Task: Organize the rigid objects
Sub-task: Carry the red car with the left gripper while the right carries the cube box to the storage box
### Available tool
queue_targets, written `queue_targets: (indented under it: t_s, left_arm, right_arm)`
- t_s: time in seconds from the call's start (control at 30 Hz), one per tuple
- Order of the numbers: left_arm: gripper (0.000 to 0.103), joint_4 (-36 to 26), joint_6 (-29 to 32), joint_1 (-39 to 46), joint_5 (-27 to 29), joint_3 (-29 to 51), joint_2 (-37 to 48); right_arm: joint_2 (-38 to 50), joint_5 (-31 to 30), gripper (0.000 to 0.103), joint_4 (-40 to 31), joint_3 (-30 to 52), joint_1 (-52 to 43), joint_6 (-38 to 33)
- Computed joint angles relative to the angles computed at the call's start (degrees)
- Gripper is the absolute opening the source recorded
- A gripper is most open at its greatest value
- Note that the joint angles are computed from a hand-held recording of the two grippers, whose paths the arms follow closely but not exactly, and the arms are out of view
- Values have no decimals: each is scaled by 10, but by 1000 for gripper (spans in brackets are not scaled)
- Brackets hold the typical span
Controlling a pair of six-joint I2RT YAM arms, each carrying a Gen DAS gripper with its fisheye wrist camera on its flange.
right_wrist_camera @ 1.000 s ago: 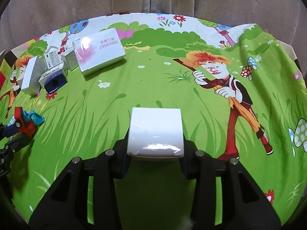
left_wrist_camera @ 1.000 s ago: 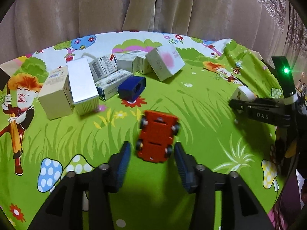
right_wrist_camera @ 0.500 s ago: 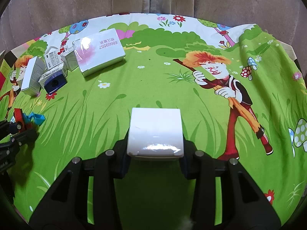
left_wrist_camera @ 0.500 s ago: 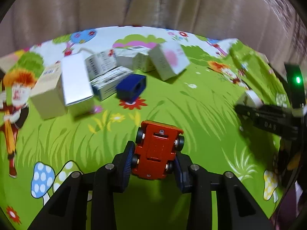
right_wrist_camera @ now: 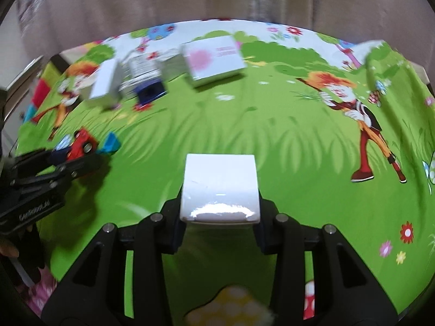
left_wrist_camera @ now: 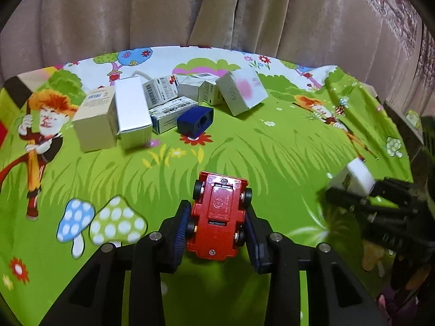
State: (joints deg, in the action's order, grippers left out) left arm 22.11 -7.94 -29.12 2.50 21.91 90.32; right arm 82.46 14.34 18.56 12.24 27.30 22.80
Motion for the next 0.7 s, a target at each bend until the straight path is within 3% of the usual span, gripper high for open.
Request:
queue_targets:
  t_s: [0.4,0.7]
  left_arm:
    - [39,-57,-14,-57,-26,-45,-100]
    - [39,-106,-32,-177,-91,-32,-126]
  right_arm:
    - [-132,79,45,-158,-14,145,80]
    - [-351,129,45,-383,-46,194,157]
